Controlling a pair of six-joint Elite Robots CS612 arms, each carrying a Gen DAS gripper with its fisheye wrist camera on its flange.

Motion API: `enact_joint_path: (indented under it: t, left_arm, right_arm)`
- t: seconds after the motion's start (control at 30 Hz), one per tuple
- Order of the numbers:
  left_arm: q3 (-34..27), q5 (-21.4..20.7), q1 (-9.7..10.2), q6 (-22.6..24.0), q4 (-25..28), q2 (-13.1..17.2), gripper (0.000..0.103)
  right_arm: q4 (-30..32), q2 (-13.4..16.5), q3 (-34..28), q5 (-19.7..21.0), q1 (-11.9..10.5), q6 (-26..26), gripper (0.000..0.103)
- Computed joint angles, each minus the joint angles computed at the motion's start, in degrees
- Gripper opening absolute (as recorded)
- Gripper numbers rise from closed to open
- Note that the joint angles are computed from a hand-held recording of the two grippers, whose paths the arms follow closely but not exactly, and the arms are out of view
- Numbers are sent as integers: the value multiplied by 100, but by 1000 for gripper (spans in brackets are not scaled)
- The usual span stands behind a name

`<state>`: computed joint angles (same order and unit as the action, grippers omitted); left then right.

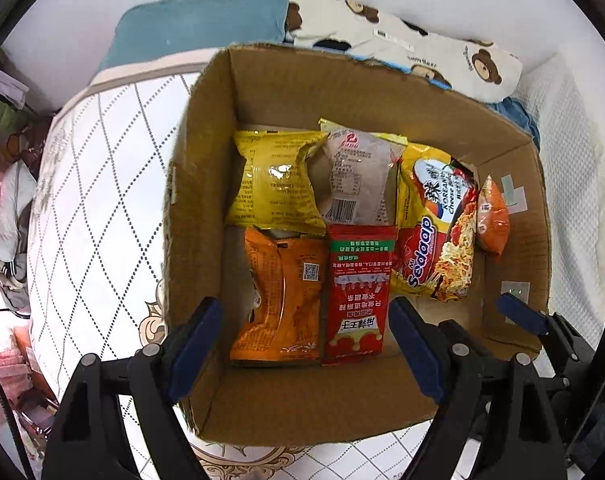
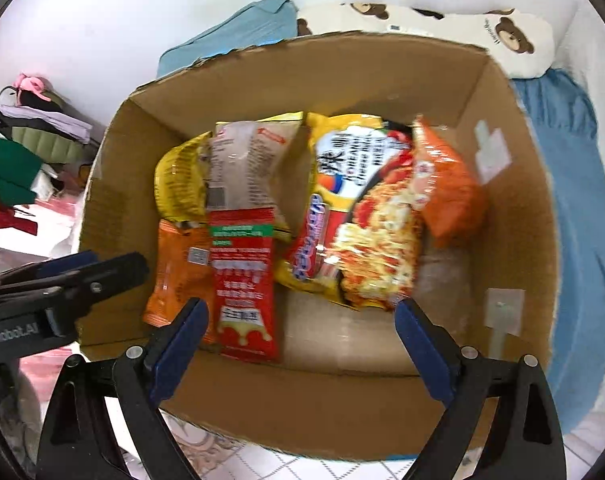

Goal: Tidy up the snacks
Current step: 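Carry both packets into the box and open both tools, then withdraw both tools from the box toward the remaining snacks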

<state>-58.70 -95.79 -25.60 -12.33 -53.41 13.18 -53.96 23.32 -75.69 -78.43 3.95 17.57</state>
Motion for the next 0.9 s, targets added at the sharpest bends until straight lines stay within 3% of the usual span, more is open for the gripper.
enact_joint_path:
  t: [0.33, 0.8, 0.9]
  left_arm:
    - [-790, 161, -87, -33, -65, 268, 85]
    - [-2046, 308, -242, -79, -303, 610, 85]
    - [-2346, 465, -267, -70, -245, 738, 85]
  right_arm:
    - [131, 123, -531, -384, -34, 13, 96]
    - [70, 239, -1598, -407, -72, 288, 96]
    - [113, 319, -1836, -263, -100, 415, 96]
